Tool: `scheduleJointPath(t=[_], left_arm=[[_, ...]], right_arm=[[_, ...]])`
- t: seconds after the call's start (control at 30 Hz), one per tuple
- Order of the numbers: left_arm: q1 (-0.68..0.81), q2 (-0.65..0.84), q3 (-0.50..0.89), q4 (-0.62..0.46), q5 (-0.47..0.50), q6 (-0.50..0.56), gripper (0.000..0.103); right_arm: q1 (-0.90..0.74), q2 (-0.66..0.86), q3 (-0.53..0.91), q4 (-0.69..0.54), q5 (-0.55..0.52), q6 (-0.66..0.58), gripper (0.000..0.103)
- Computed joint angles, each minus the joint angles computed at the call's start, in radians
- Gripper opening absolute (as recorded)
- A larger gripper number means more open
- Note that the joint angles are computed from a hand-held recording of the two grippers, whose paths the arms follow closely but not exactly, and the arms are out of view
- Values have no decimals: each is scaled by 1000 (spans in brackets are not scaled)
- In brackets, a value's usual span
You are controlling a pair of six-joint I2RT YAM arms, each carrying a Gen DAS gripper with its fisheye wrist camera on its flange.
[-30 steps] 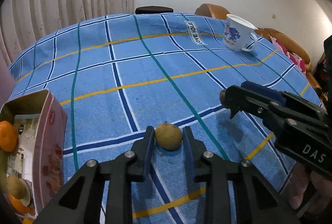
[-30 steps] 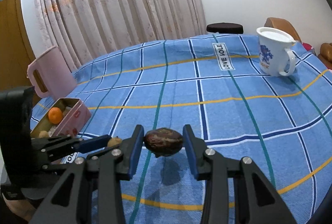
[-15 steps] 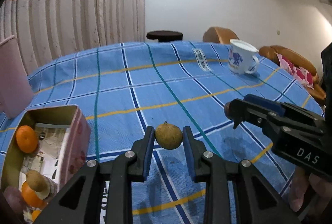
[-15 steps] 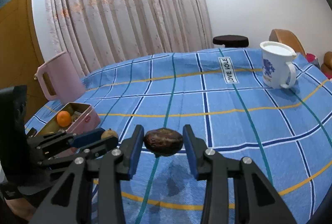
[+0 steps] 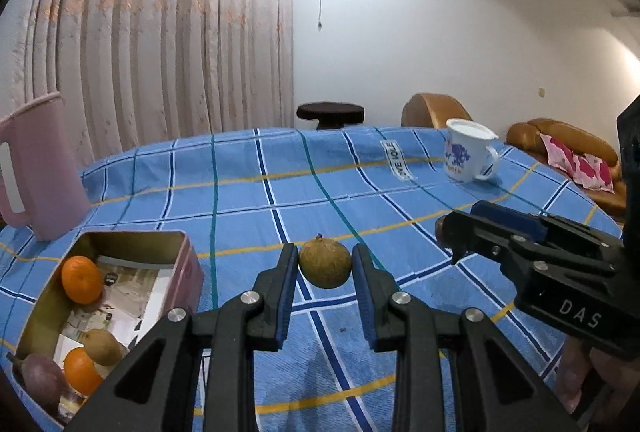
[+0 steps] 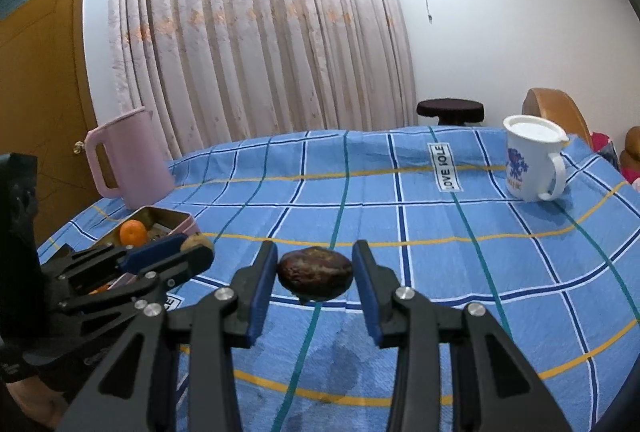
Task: Organize fruits
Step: 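Carry the kiwi and date over the tin box with both grippers, then open both grippers to drop the kiwi and date into the tin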
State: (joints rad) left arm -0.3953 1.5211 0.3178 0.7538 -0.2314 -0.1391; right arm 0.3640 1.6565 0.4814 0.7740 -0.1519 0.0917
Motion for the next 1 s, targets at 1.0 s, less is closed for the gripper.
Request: scheduleJointPath(t=[1.0], left_arm=[[645, -364, -115, -283, 309, 136, 30]], right_arm=[[407, 147, 356, -186, 52, -18, 42]])
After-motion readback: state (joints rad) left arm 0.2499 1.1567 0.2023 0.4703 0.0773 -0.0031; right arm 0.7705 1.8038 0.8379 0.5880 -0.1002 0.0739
